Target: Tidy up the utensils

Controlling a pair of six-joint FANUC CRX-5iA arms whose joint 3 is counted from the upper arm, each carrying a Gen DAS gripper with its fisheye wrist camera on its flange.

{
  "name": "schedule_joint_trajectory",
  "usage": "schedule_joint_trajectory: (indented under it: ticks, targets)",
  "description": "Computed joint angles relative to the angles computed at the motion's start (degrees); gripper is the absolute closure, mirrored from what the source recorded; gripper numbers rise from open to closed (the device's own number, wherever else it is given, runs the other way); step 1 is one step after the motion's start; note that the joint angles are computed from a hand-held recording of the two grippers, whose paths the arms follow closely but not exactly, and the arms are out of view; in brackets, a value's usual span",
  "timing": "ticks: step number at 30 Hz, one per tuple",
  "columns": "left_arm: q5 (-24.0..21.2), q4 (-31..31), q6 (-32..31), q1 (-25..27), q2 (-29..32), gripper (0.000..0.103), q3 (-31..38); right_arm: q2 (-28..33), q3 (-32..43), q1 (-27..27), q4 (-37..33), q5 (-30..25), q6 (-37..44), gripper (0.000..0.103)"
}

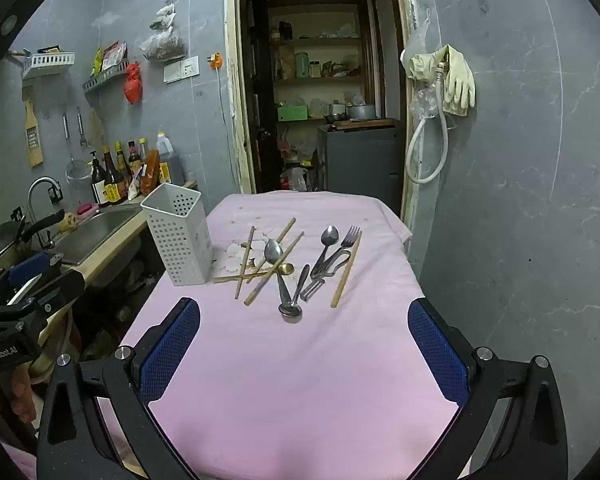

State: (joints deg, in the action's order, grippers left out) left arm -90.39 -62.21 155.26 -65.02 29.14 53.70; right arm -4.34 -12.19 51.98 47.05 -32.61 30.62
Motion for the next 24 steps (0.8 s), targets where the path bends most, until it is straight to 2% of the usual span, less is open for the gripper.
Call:
schedule_joint_trajectory:
  ticks: [5, 7, 8, 24]
  targets:
    - [0.0, -0.01, 0.0, 0.0, 0.04, 0.001, 0.06, -0.47, -1.03, 0.26, 2.92, 0.63, -3.2, 0.001]
    - [0.09, 0.01, -0.04, 0.0, 0.01, 0.001, 0.01, -0.68, -1.22, 0.21, 1.1, -0.06, -2.23, 0.001]
    - [0.18, 0.03, -0.02, 0.0, -0.04, 0.001, -0.07, 0.0, 0.78, 0.01, -1.71, -0.92, 0.76, 0.001]
    - [-0.33, -0.05, -0.25, -0.03, 0.28, 0.001, 0.45, -0.42, 0.08, 0.06, -1.3, -0.76, 0.19, 0.001]
